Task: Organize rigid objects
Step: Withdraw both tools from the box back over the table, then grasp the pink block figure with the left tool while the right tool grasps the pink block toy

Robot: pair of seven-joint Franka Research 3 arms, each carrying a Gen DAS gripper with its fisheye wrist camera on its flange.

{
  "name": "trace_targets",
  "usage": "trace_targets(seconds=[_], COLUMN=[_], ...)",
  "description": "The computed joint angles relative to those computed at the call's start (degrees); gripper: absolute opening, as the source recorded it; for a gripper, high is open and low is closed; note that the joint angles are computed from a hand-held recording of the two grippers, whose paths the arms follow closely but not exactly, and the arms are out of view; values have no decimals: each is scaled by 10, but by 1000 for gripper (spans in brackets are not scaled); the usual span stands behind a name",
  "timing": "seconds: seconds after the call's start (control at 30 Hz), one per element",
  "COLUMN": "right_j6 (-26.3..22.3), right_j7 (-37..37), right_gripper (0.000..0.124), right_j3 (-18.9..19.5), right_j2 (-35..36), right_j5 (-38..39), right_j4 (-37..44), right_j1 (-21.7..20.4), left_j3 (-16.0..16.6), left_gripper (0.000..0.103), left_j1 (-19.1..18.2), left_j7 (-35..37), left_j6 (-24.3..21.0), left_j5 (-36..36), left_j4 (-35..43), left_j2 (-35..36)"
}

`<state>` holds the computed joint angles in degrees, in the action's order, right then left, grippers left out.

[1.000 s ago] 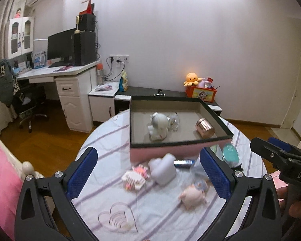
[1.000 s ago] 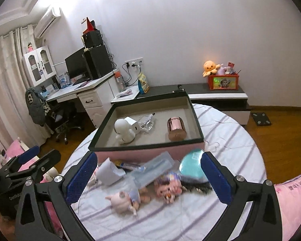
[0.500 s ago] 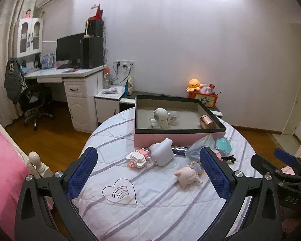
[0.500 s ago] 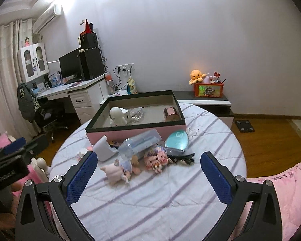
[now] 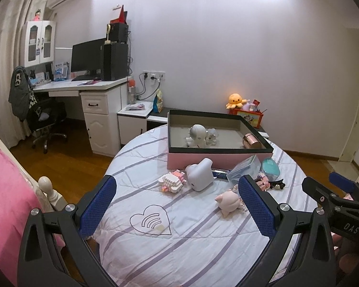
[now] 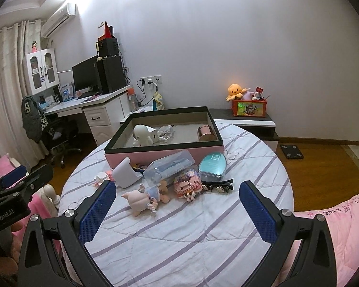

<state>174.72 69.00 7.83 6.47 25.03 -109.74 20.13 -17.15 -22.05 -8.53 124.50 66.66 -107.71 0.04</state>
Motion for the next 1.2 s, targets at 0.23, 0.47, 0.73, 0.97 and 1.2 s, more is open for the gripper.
trace_targets(seconds=[0.23, 0.47, 0.73, 0.97, 1.2], right_j6=[-13, -35, -58, -90, -133], right_j7=[15, 53, 87, 142, 145], right_gripper=[103, 103, 103, 103, 103], right_j3=[-8, -21, -31, -54, -47], right_j2=[9, 25, 50, 88, 132], right_j5=[-16, -58, -93, -139, -147], right_j4=[9, 21, 40, 81, 143], right_j1=[0, 2, 2, 4, -7], left_j3=[4, 11, 21, 36, 57], left_gripper=[103, 103, 103, 103, 103], left_j1=[2, 7, 13, 21, 30], left_j7=[7, 16, 28, 55, 106], left_j6=[9, 29, 42, 57, 78], left_j5=[-16, -41, -63, -81, -112], left_j4=[-3, -9, -10, 3, 39], left_j2=[6, 15, 32, 61, 105])
